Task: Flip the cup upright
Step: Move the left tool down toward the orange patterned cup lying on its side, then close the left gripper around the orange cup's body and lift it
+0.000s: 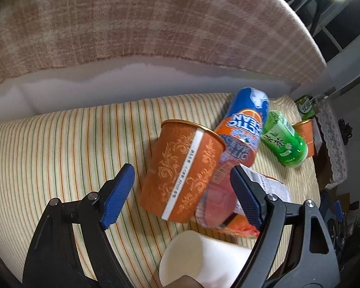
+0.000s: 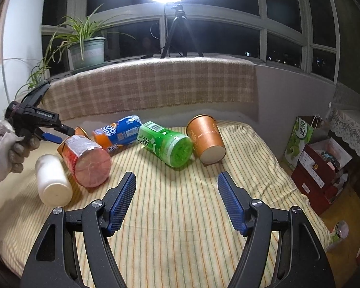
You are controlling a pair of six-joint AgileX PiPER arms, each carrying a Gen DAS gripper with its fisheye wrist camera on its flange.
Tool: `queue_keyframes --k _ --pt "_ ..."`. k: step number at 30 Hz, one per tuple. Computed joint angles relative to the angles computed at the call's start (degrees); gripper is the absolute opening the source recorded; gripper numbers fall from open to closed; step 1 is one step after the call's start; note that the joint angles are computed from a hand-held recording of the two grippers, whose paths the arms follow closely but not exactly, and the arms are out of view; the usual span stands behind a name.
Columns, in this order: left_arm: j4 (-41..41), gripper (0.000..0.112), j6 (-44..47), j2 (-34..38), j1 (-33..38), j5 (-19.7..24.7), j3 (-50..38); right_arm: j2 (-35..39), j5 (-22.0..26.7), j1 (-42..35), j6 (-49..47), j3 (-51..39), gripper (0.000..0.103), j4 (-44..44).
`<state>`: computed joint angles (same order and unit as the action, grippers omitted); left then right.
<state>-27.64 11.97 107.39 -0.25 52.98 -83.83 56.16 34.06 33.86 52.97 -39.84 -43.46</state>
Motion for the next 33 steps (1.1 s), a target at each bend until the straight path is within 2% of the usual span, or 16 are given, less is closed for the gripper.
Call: queue_keyframes --k 7,13,23,33 --pt "-1.2 0.084 1.2 4.1 1.0 2.6 -3.4 0.5 -0.8 -1.5 -0.4 0.2 0.070 0.2" --pt "-3.3 0.072 2.4 6.0 0.3 3.6 -4.0 0.8 -1.6 -2.6 -1.6 0.2 0.070 1.6" --pt "1.3 0.066 -1.9 2.9 -1.8 -1.4 -1.6 0.6 -1.4 -2.2 -1.2 0.2 0.070 1.4" --pt "1.7 0.066 -2.1 -2.1 0.5 -4.1 2.3 -0.5 -1.4 -2.4 -2.7 0.6 0.070 2.5"
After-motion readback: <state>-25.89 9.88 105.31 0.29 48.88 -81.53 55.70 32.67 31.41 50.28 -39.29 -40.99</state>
